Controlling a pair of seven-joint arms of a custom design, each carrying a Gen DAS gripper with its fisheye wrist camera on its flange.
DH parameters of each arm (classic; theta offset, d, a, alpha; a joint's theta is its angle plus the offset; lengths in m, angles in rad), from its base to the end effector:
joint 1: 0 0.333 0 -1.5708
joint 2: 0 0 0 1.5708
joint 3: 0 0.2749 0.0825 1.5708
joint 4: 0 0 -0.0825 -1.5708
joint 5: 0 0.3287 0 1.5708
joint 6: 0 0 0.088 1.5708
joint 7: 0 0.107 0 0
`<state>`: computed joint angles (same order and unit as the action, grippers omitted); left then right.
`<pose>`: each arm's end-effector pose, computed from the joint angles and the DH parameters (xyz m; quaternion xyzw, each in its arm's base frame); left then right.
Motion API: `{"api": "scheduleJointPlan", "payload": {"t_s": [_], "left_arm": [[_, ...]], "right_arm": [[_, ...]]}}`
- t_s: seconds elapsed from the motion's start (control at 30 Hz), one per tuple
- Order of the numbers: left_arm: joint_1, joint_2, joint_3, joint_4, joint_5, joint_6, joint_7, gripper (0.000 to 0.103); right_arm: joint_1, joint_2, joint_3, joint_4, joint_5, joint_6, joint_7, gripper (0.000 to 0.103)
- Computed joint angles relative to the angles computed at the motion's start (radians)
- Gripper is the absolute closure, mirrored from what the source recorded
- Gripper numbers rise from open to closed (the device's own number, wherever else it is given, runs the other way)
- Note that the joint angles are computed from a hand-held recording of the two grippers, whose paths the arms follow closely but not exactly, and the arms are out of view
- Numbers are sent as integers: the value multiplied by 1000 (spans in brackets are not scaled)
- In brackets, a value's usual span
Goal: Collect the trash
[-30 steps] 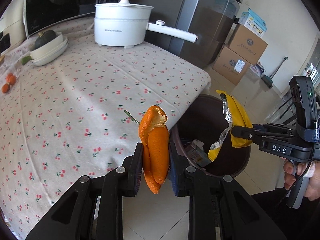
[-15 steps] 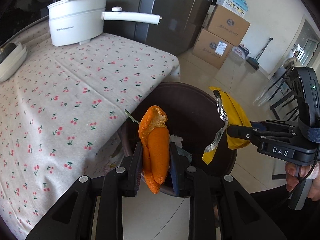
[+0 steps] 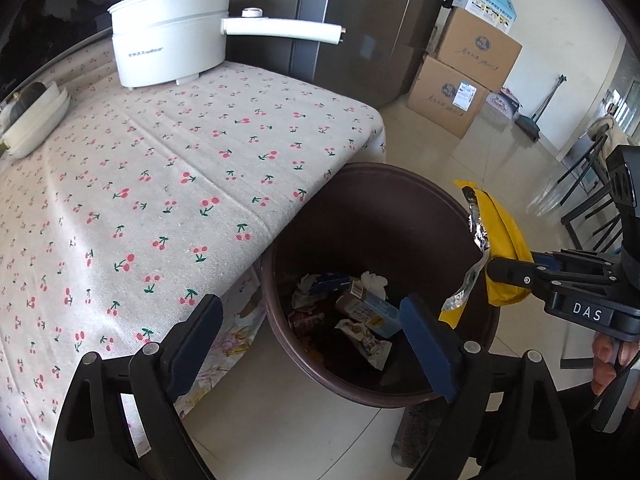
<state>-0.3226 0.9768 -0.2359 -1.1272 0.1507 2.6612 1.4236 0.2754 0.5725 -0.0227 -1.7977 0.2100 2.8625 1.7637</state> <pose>0.6502 -0.3337 0.2892 -0.5431 0.7889 -0.2710 0.0958 0.6162 0.1490 0.2879 -0.6425 0.7253 -0.0897 0.2305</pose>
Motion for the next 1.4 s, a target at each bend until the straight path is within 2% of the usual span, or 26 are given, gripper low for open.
{"api": "scheduleJointPlan", "payload": {"t_s": [0.2, 0.3, 0.33, 0.4, 0.6, 0.93, 1.0, 1.07, 1.2, 1.27, 1.4], "left_arm": [[22, -67, 8, -110, 8, 48, -24, 5], [35, -100, 13, -163, 16, 71, -39, 5], [39, -112, 14, -181, 19, 80, -43, 5], [49, -134, 13, -217, 24, 97, -50, 4], [81, -208, 10, -335, 39, 159, -63, 0], [112, -319, 26, -509, 69, 245, -116, 0], [114, -347, 34, -551, 76, 266, -139, 0], [110, -376, 51, -594, 86, 285, -172, 0], [53, -447, 139, -688, 149, 330, -305, 0], [42, -483, 165, -740, 176, 351, -370, 0], [25, -554, 208, -843, 228, 395, -498, 0]], "right_arm": [[22, 16, -19, 25, -23, -13, 19, 73], [27, 21, -27, 29, -29, -13, 35, 69], [30, 23, -33, 31, -33, -15, 46, 67], [36, 25, -46, 31, -34, -18, 79, 52], [37, 10, -56, 6, -37, 0, 146, 33], [73, -14, -72, -25, -90, 28, 185, 24], [96, -19, -88, -32, -110, 30, 205, 20], [117, -32, -99, -51, -131, 44, 220, 16], [170, -54, -131, -93, -180, 84, 257, 6], [205, -64, -155, -114, -209, 105, 281, 2], [294, -77, -221, -142, -279, 124, 347, 1]]}}
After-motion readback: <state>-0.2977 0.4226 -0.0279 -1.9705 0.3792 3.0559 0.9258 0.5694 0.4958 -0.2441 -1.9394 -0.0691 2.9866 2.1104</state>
